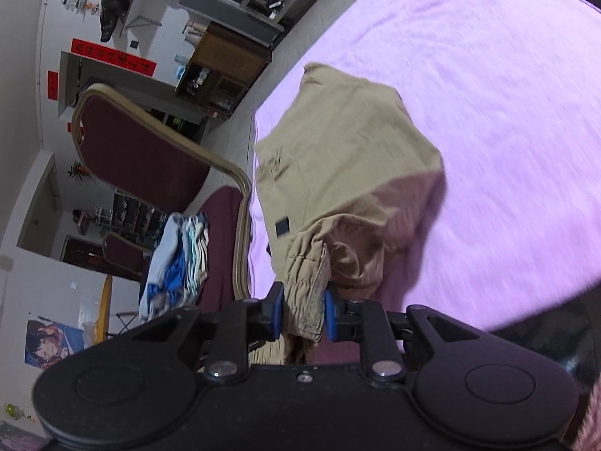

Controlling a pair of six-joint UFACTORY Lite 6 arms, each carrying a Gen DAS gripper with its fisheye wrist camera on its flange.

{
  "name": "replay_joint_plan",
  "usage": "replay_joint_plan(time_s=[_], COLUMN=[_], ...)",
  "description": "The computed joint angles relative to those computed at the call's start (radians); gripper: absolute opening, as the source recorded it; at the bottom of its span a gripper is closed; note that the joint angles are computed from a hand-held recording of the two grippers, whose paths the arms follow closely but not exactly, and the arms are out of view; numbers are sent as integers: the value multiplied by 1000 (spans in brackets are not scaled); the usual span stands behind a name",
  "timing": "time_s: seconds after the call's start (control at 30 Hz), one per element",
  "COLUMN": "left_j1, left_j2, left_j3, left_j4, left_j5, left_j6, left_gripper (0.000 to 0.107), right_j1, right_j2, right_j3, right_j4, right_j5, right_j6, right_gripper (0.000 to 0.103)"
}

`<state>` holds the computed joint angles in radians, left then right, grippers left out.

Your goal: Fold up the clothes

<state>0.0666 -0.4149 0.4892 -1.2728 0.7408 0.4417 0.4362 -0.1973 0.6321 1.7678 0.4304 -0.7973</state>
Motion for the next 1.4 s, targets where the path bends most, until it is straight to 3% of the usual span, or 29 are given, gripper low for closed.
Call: replay_joint_plan(time_s=[0.03, 0.2, 0.3, 0.37, 0.43, 0.5, 0.7, 0.97, 1.1, 1.2, 1.27, 1.3, 1.4], left_j1=[-22, -134, -135, -116, -96, -97, -43, 46, 40, 33, 28, 25, 27], left_j2=[16, 119, 229, 255, 258, 248, 374, 797, 986, 1149, 1187, 1204, 1245], left_j3=[34, 166, 267, 316, 350, 371, 444, 727, 958, 1158, 1201, 1220, 1261], left_j4=[27, 102, 111, 87, -23, -9, 285, 533, 620, 687, 683, 677, 586], left_j5=[-46, -301, -360, -369, -375, -424, -496, -391, -343, -292, -313, -325, -330], left_j6=[-6, 97, 165, 231, 397, 445, 214, -176, -264, -325, -294, -274, -149], left_gripper=[36, 43, 43, 44, 59, 63, 70, 69, 63, 59, 58, 55, 53], right_j1=[-2, -2, -2, -10, -20, -29, -104, -263, -307, -313, -318, -321, -338], right_j2=[36, 258, 440, 538, 570, 587, 619, 914, 1100, 1233, 1328, 1378, 1531], right_j3=[31, 241, 428, 547, 611, 660, 748, 906, 1114, 1297, 1423, 1489, 1695], right_j4=[16, 77, 92, 39, 1, -54, -258, -175, -253, -402, -485, -517, -496], right_j5=[-3, -35, -67, -75, -78, -84, -63, 91, 149, 164, 189, 206, 312], right_j6=[-20, -93, -111, -57, -51, -46, -29, -200, -88, 47, 134, 173, 198], right_gripper=[21, 26, 30, 38, 58, 67, 70, 70, 59, 58, 56, 50, 42])
